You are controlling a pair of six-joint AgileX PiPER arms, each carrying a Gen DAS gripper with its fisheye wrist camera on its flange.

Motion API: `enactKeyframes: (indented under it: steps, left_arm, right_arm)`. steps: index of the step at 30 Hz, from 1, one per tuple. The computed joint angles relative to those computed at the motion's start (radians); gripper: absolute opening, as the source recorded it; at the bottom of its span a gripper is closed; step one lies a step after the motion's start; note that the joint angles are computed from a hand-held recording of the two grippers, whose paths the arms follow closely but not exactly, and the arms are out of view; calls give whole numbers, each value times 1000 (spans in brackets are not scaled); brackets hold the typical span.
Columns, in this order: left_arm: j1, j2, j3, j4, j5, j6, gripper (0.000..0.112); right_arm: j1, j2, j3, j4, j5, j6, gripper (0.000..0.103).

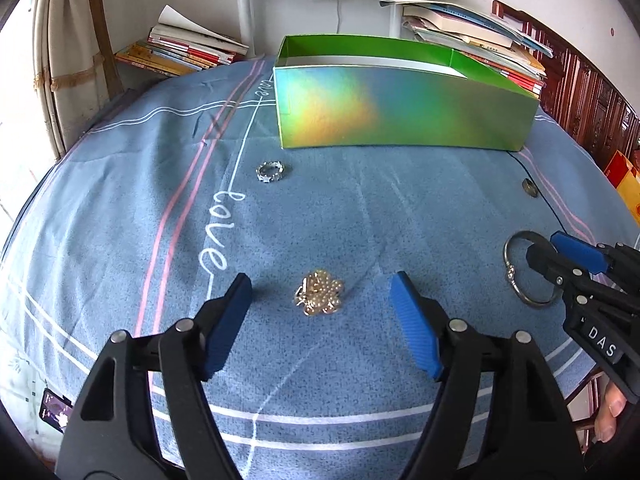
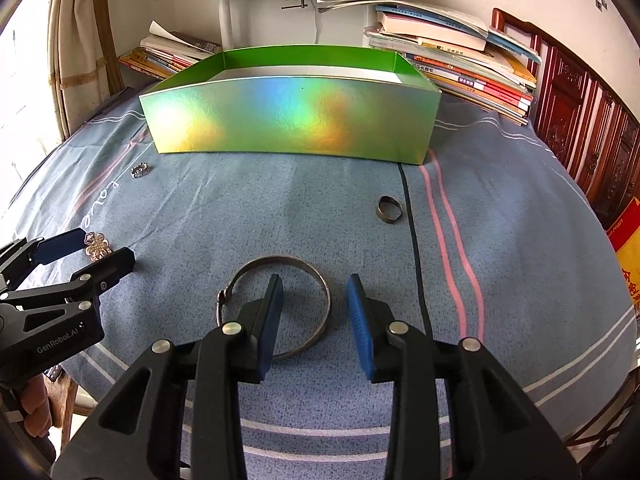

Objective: Organize jewelry
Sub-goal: 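Position the left gripper around the brooch while the right lowers around the bangle rim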

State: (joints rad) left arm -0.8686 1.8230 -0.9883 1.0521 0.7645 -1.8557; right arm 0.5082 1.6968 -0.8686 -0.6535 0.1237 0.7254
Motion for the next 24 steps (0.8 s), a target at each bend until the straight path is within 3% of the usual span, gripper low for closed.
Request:
enactKeyframes:
  steps: [8,16,24]
  left_arm:
    - [3,-3,7,2,1,-5,78]
    - [4,-5,8,0,0,-4,78]
    - [5,0,3,-4,4,-1,78]
  right_arm:
    - [1,1,2,-29,-2,30,35]
    - [-3,1,-1,-20,2,24,41]
    - [-3,6,-1,-65,-4,66,42]
